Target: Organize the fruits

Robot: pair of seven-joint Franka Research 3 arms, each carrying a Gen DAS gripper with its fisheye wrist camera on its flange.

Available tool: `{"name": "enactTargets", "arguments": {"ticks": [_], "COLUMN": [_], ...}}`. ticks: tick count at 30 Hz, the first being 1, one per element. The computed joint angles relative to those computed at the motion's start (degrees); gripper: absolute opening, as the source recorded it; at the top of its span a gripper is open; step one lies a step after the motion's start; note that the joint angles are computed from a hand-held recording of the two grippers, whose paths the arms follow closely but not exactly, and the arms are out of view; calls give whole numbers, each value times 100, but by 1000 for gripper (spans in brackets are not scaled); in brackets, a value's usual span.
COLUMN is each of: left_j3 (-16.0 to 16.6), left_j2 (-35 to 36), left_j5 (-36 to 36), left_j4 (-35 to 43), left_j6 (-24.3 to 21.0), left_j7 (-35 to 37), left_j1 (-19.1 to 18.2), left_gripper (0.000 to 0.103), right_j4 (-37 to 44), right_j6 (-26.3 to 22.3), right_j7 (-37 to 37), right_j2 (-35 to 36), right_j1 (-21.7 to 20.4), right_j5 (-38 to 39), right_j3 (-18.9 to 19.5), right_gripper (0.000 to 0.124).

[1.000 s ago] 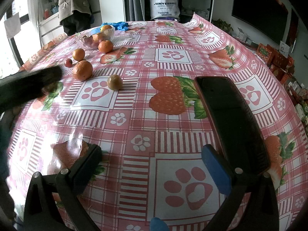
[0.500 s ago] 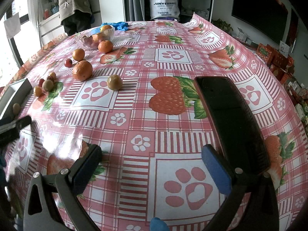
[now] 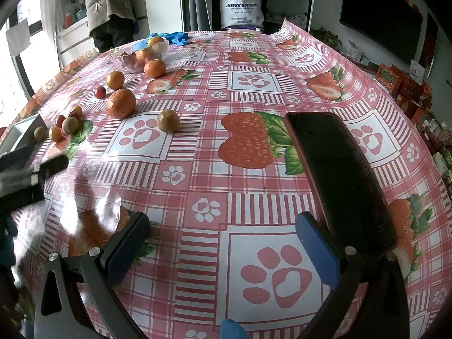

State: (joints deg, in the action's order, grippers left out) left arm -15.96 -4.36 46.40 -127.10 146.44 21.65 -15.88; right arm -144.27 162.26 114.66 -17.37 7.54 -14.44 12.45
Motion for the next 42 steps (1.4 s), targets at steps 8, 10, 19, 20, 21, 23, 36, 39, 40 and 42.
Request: {"name": "enactTargets", "arguments": {"ticks": [8,10,19,20,21,23,36,39,40,42], "left_j3": [31,120,18,63,85,87,-80,16,16,86], "left_j2": [-233,-326,-304,-342,-365,-571,-3314,-3859,-3935,-4131], "left_j5": [-517,-921,-1048,-1340,-1570,-1810,-1603,-1770,-1819,-1936], "left_j4": [-311,-509,-424,-431,-430,-567,-2222,-2610,-2669,-2837], "left_j6": [-61,328,108,43,-27,-72,-245,-392,-418,-493], "left_j7": [97,144,229,506,706,862,253,164,143,140], "left_j1": [-53,20,54,15,-12,-30,419,492,513,540], "left_gripper": [103,103,103,103,103,103,103,103,103,103], "right_j4": [2,6,333,502,594,718,4211,4940,5107,5439], "right_j6": [1,-2,-719,-944,-958,-771,-1780,-2155,-2278,-2416], "right_j7": [7,10,-589,-882,-1303,-1732,-4663,-5018,-5050,-5123], "right_j2": [3,7,75,169,197,208,2793,3406,3523,3828], "right_j1": [0,1,379,550,763,920,1961,2118,2168,2299], "right_j5": [-9,-12,546,844,1251,1572,2110,2136,2132,2017], "right_j3": [-1,0,-301,-416,-570,-608,-255,-209,-229,-281], "right_gripper": [103,103,103,103,103,103,102,96,93,92]}}
